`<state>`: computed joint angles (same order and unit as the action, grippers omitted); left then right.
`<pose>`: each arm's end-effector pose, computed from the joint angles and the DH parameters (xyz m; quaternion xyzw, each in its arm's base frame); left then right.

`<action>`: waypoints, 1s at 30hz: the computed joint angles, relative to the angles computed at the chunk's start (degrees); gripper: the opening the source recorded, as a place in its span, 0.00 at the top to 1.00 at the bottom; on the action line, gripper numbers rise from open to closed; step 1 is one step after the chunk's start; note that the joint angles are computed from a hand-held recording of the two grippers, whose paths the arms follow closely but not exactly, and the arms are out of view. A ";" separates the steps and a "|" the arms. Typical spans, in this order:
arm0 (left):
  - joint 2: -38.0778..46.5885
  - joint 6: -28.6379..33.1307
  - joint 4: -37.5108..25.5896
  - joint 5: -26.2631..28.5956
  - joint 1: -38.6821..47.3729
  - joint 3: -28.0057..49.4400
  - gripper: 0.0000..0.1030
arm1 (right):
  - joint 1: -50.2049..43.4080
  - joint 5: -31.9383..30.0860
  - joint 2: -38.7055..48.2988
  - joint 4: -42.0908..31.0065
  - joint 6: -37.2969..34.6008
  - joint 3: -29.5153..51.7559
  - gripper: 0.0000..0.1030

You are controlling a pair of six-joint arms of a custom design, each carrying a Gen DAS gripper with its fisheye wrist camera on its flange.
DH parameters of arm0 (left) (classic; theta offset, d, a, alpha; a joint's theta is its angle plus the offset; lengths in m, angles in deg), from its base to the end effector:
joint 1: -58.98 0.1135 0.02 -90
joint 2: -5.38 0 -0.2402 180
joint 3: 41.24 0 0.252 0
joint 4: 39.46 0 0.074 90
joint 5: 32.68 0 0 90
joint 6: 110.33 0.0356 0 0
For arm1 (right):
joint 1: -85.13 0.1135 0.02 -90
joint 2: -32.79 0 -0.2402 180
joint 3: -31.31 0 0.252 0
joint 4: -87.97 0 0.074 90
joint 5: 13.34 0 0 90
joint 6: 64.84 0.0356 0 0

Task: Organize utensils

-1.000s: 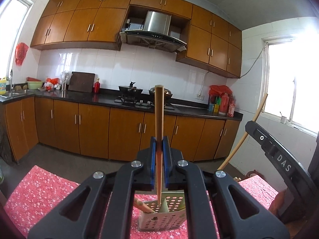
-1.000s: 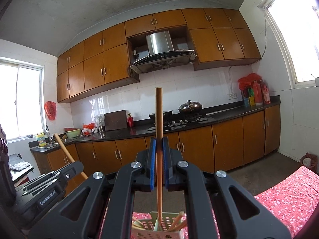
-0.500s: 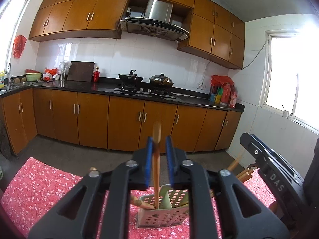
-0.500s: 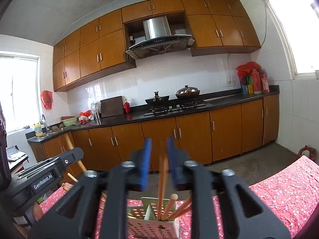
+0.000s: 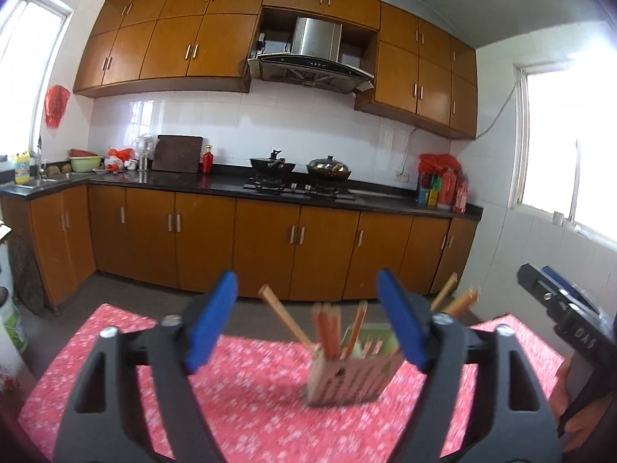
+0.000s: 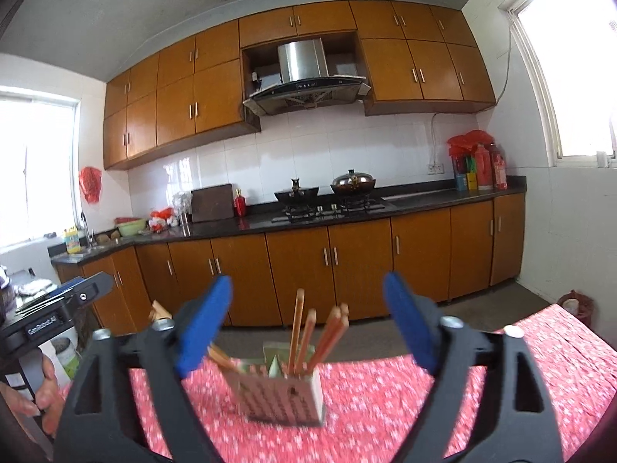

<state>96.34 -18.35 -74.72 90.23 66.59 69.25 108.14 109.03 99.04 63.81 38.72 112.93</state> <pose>0.3609 0.0287 0.4097 0.1332 0.7720 -0.1766 0.5958 0.2551 0.0876 0.3842 0.1207 0.7416 -0.0048 0.6599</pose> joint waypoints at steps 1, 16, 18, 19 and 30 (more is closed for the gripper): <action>-2.19 1.47 -0.28 0.49 1.01 -2.91 0.16 | 1.96 2.08 -1.43 -0.98 0.34 -1.45 0.06; -27.36 16.80 2.12 8.36 16.01 -40.36 0.04 | 26.51 27.92 -7.26 -20.89 21.26 -13.48 0.02; -28.48 17.71 2.20 9.39 17.26 -42.54 0.04 | 28.17 28.87 -5.67 -23.53 23.53 -13.80 0.02; -28.88 18.26 2.18 9.94 17.85 -43.50 0.04 | 28.92 29.18 -5.22 -24.68 24.62 -13.95 0.02; -31.94 20.87 4.26 10.05 20.18 -50.59 0.04 | 34.30 30.22 -5.86 -30.94 36.06 -17.88 0.02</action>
<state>64.40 2.51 -70.46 100.28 86.78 18.66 142.44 139.25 93.17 32.87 74.78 95.05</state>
